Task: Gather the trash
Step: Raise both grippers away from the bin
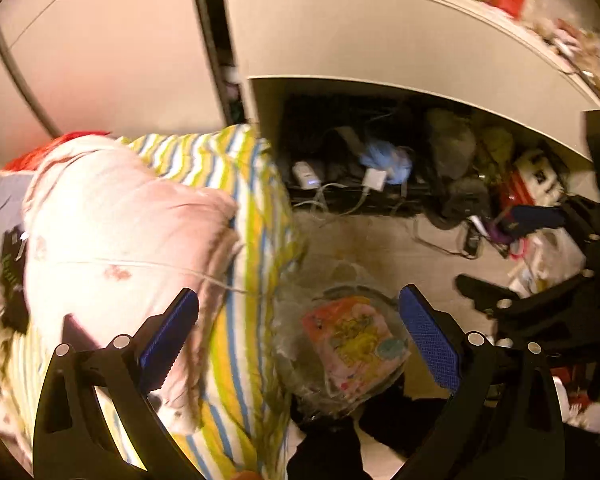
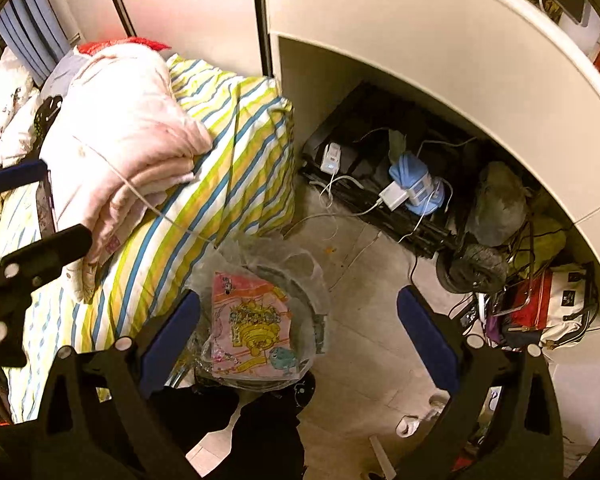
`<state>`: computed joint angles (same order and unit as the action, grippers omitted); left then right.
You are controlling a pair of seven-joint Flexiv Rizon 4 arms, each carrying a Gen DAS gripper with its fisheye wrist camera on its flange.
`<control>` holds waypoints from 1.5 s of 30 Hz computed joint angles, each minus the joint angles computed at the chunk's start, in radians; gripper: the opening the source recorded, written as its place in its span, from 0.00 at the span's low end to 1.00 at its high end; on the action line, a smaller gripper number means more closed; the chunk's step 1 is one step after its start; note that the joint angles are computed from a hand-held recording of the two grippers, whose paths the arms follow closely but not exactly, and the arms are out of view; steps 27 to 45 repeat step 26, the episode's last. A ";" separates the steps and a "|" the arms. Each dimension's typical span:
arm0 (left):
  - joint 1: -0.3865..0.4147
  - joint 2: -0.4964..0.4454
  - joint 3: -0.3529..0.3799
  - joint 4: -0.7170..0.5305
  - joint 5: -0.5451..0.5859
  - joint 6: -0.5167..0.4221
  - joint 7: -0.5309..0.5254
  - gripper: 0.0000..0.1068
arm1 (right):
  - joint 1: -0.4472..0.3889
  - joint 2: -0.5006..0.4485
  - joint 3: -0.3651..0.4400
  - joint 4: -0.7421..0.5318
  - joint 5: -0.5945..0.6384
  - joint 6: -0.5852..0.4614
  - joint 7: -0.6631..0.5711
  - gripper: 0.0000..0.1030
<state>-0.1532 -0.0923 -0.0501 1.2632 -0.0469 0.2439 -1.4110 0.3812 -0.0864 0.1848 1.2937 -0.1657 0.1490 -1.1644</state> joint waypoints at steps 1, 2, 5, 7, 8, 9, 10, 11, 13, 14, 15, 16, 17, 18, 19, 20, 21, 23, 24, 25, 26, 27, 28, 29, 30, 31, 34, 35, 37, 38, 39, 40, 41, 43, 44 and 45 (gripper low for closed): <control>-0.001 -0.007 -0.003 -0.017 0.008 -0.012 -0.010 0.91 | -0.001 0.001 -0.002 -0.006 -0.004 -0.001 0.002 0.93; 0.000 -0.009 -0.003 -0.025 0.002 -0.015 -0.011 0.91 | -0.001 0.001 -0.004 -0.013 -0.009 -0.003 0.004 0.93; 0.001 -0.007 -0.003 -0.027 -0.023 0.006 -0.015 0.91 | -0.003 0.002 -0.008 -0.028 -0.019 -0.010 0.008 0.93; 0.010 -0.017 -0.004 -0.033 -0.078 0.006 -0.010 0.91 | -0.005 0.005 -0.011 -0.039 -0.029 -0.016 0.009 0.93; 0.010 -0.019 -0.004 -0.034 -0.089 0.011 -0.017 0.91 | -0.006 0.005 -0.011 -0.041 -0.031 -0.016 0.009 0.93; 0.009 -0.026 -0.005 -0.045 -0.087 0.010 -0.033 0.91 | -0.007 0.004 -0.012 -0.045 -0.034 -0.020 0.010 0.93; 0.010 -0.033 -0.007 -0.053 -0.096 0.005 -0.035 0.91 | -0.008 0.005 -0.013 -0.049 -0.037 -0.024 0.008 0.93; 0.009 -0.043 -0.011 -0.070 -0.098 -0.004 -0.038 0.91 | -0.009 0.003 -0.014 -0.056 -0.039 -0.028 0.007 0.93; 0.002 -0.046 -0.011 -0.077 -0.090 0.016 -0.049 0.91 | -0.012 0.003 -0.015 -0.061 -0.040 -0.033 0.002 0.93; 0.000 -0.047 -0.011 -0.078 -0.092 0.030 -0.052 0.91 | -0.013 0.004 -0.016 -0.065 -0.041 -0.032 0.000 0.93; -0.002 -0.049 -0.013 -0.085 -0.092 0.040 -0.054 0.91 | -0.015 0.006 -0.017 -0.065 -0.041 -0.030 0.000 0.93; -0.005 -0.053 -0.014 -0.093 -0.089 0.044 -0.054 0.91 | -0.017 0.008 -0.017 -0.065 -0.040 -0.027 0.000 0.93; -0.007 -0.058 -0.016 -0.104 -0.086 0.043 -0.053 0.91 | -0.021 0.010 -0.019 -0.067 -0.037 -0.022 0.002 0.93; -0.008 -0.064 -0.018 -0.118 -0.090 0.037 -0.049 0.91 | -0.024 0.011 -0.019 -0.065 -0.034 -0.017 0.005 0.93; -0.007 -0.071 -0.021 -0.134 -0.097 0.020 -0.044 0.91 | -0.027 0.014 -0.021 -0.067 -0.031 -0.013 0.007 0.93; -0.009 -0.078 -0.021 -0.152 -0.092 0.001 -0.043 0.91 | -0.032 0.016 -0.023 -0.068 -0.027 -0.008 0.008 0.93; -0.015 -0.084 -0.021 -0.175 -0.068 -0.020 -0.046 0.91 | -0.035 0.018 -0.024 -0.068 -0.023 -0.004 0.009 0.93; -0.029 -0.088 -0.019 -0.211 -0.018 -0.039 -0.047 0.91 | -0.044 0.025 -0.027 -0.071 -0.013 0.007 0.012 0.93; -0.035 -0.090 -0.018 -0.228 0.002 -0.049 -0.050 0.91 | -0.045 0.025 -0.027 -0.076 -0.014 0.007 0.015 0.93; -0.041 -0.094 -0.018 -0.250 0.024 -0.063 -0.053 0.91 | -0.048 0.026 -0.028 -0.079 -0.010 0.009 0.015 0.93; -0.051 -0.100 -0.018 -0.283 0.054 -0.086 -0.060 0.91 | -0.053 0.031 -0.029 -0.081 -0.002 0.015 0.013 0.93; -0.051 -0.100 -0.018 -0.283 0.054 -0.086 -0.060 0.91 | -0.053 0.031 -0.029 -0.081 -0.002 0.015 0.013 0.93; -0.051 -0.100 -0.018 -0.283 0.054 -0.086 -0.060 0.91 | -0.053 0.031 -0.029 -0.081 -0.002 0.015 0.013 0.93; -0.051 -0.100 -0.018 -0.283 0.054 -0.086 -0.060 0.91 | -0.053 0.031 -0.029 -0.081 -0.002 0.015 0.013 0.93; -0.051 -0.100 -0.018 -0.283 0.054 -0.086 -0.060 0.91 | -0.053 0.031 -0.029 -0.081 -0.002 0.015 0.013 0.93; -0.051 -0.100 -0.018 -0.283 0.054 -0.086 -0.060 0.91 | -0.053 0.031 -0.029 -0.081 -0.002 0.015 0.013 0.93; -0.051 -0.100 -0.018 -0.283 0.054 -0.086 -0.060 0.91 | -0.053 0.031 -0.029 -0.081 -0.002 0.015 0.013 0.93; -0.051 -0.100 -0.018 -0.283 0.054 -0.086 -0.060 0.91 | -0.053 0.031 -0.029 -0.081 -0.002 0.015 0.013 0.93; -0.051 -0.100 -0.018 -0.283 0.054 -0.086 -0.060 0.91 | -0.053 0.031 -0.029 -0.081 -0.002 0.015 0.013 0.93; -0.051 -0.100 -0.018 -0.283 0.054 -0.086 -0.060 0.91 | -0.053 0.031 -0.029 -0.081 -0.002 0.015 0.013 0.93; -0.051 -0.100 -0.018 -0.283 0.054 -0.086 -0.060 0.91 | -0.053 0.031 -0.029 -0.081 -0.002 0.015 0.013 0.93; -0.051 -0.100 -0.018 -0.283 0.054 -0.086 -0.060 0.91 | -0.053 0.031 -0.029 -0.081 -0.002 0.015 0.013 0.93; -0.051 -0.100 -0.018 -0.283 0.054 -0.086 -0.060 0.91 | -0.053 0.031 -0.029 -0.081 -0.002 0.015 0.013 0.93; -0.051 -0.100 -0.018 -0.283 0.054 -0.086 -0.060 0.91 | -0.053 0.031 -0.029 -0.081 -0.002 0.015 0.013 0.93; -0.051 -0.100 -0.018 -0.283 0.054 -0.086 -0.060 0.91 | -0.053 0.031 -0.029 -0.081 -0.002 0.015 0.013 0.93; -0.051 -0.100 -0.018 -0.283 0.054 -0.086 -0.060 0.91 | -0.053 0.031 -0.029 -0.081 -0.002 0.015 0.013 0.93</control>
